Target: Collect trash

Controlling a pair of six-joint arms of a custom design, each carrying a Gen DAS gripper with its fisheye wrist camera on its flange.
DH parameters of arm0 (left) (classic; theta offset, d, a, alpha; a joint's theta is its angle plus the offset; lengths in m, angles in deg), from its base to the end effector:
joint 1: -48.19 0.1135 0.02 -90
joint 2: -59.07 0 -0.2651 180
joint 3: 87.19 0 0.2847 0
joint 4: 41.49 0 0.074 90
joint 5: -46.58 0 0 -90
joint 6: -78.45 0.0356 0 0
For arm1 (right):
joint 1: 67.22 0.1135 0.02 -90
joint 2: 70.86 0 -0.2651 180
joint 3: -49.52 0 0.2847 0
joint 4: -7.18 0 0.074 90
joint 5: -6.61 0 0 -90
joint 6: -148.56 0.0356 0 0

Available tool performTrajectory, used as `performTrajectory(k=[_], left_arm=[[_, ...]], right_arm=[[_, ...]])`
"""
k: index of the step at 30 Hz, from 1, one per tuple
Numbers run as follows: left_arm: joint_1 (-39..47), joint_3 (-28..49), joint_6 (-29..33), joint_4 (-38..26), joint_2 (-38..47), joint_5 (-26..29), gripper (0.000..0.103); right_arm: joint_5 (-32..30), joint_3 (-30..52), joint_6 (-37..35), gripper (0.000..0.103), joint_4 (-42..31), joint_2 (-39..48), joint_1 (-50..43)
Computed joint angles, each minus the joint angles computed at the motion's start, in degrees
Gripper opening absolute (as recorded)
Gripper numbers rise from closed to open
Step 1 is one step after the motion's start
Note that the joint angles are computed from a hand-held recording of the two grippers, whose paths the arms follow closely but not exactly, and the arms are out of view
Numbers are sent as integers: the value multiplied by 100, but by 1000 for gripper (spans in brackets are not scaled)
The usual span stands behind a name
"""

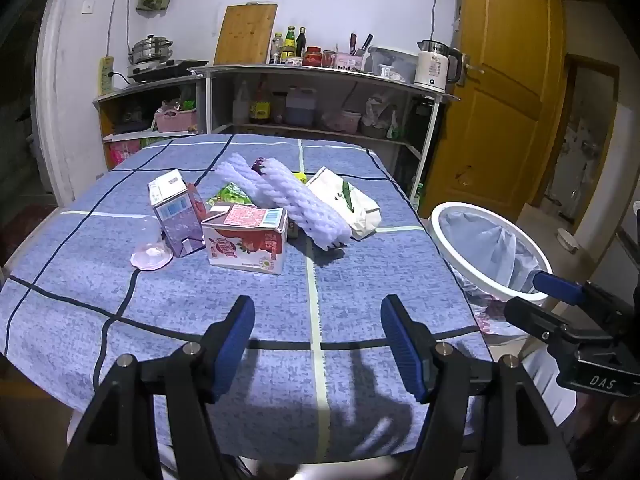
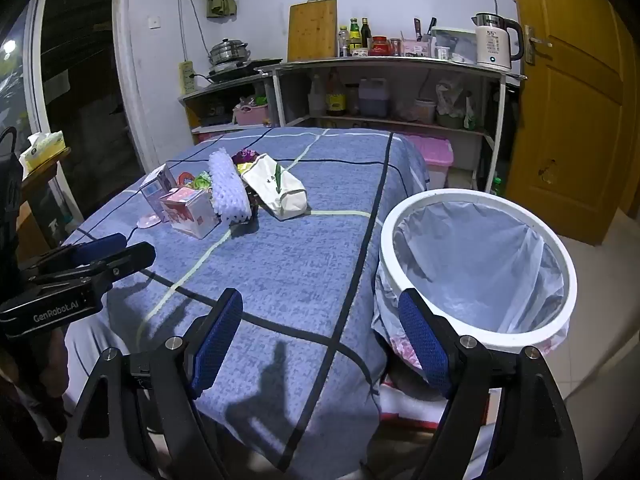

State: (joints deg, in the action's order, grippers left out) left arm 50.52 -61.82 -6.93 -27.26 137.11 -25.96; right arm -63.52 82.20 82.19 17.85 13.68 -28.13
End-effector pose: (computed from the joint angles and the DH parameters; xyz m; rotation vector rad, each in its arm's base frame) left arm 0.2225 -0.0016 0.0793 0.2083 2.2095 -0.2744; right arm 0.2028 0.1492 0.0827 -0.1248 2.2423 0.1938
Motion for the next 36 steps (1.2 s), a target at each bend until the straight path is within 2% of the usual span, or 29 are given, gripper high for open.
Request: performTrajectory(k=[15,36], left_arm=[[-141,15,-73,104,85,-120,68],[-133,-63,-71,-94,-202,-55,68]], right_arm=[[-8,-35,28,80,-35,-73,9],[48,-47,15,80,-121,-144,30]])
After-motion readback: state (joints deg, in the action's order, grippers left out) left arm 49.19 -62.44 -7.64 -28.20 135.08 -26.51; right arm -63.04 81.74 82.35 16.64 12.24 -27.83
